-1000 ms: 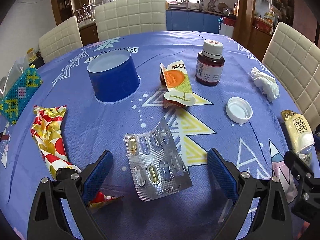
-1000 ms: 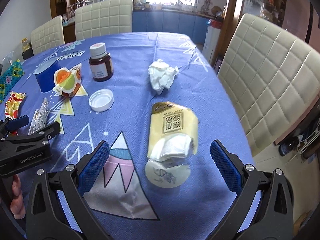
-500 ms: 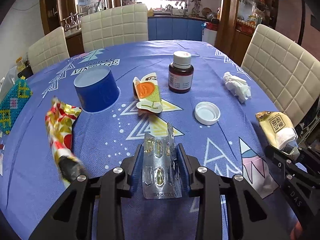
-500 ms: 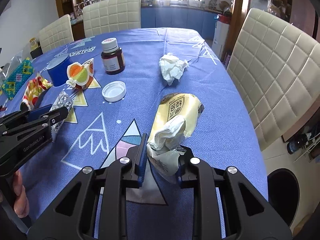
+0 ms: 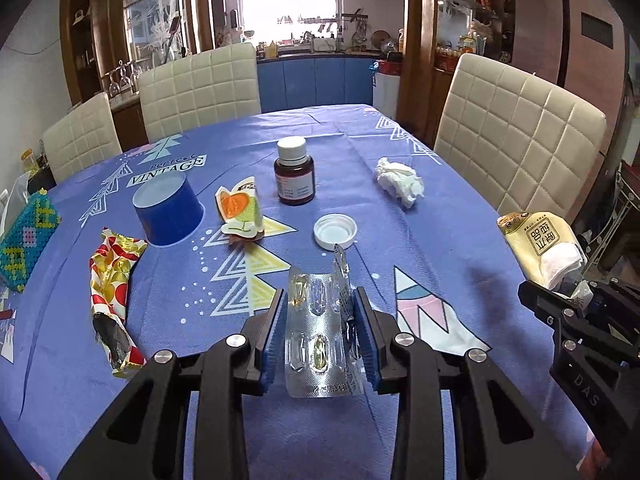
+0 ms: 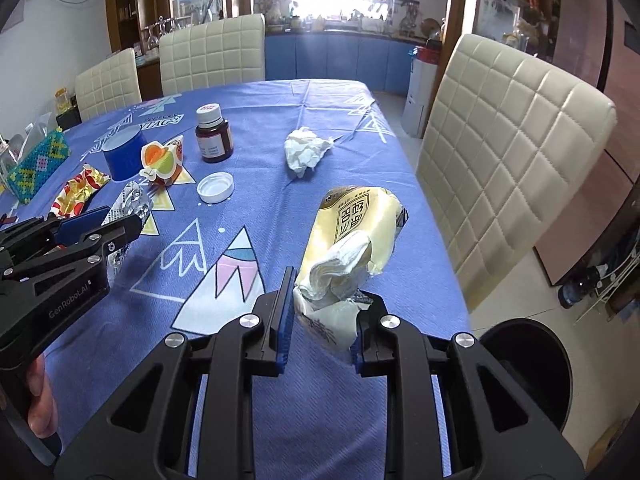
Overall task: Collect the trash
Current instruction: 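Carry the yellow snack bag over the bin with the right gripper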
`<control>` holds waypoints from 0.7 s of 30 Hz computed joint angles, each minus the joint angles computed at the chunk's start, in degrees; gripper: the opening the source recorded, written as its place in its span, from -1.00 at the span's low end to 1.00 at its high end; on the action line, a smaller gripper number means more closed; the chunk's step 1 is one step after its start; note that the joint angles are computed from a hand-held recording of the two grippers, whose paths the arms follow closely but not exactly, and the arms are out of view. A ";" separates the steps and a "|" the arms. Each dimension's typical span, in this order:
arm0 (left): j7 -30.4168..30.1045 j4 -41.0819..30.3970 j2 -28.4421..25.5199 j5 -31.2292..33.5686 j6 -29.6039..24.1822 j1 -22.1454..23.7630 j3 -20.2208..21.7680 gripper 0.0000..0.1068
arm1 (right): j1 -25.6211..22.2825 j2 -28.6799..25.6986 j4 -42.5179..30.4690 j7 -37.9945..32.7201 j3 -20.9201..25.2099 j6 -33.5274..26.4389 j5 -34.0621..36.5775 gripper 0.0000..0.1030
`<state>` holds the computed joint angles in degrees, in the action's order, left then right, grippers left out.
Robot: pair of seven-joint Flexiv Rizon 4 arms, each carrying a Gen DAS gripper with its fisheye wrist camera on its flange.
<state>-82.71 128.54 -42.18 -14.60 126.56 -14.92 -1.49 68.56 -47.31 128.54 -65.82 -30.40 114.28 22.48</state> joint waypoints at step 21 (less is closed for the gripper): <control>5.15 -0.13 1.36 -2.76 3.40 -8.89 -0.99 -0.39 | 3.73 2.13 8.93 -3.52 -2.86 5.99 9.51 -0.52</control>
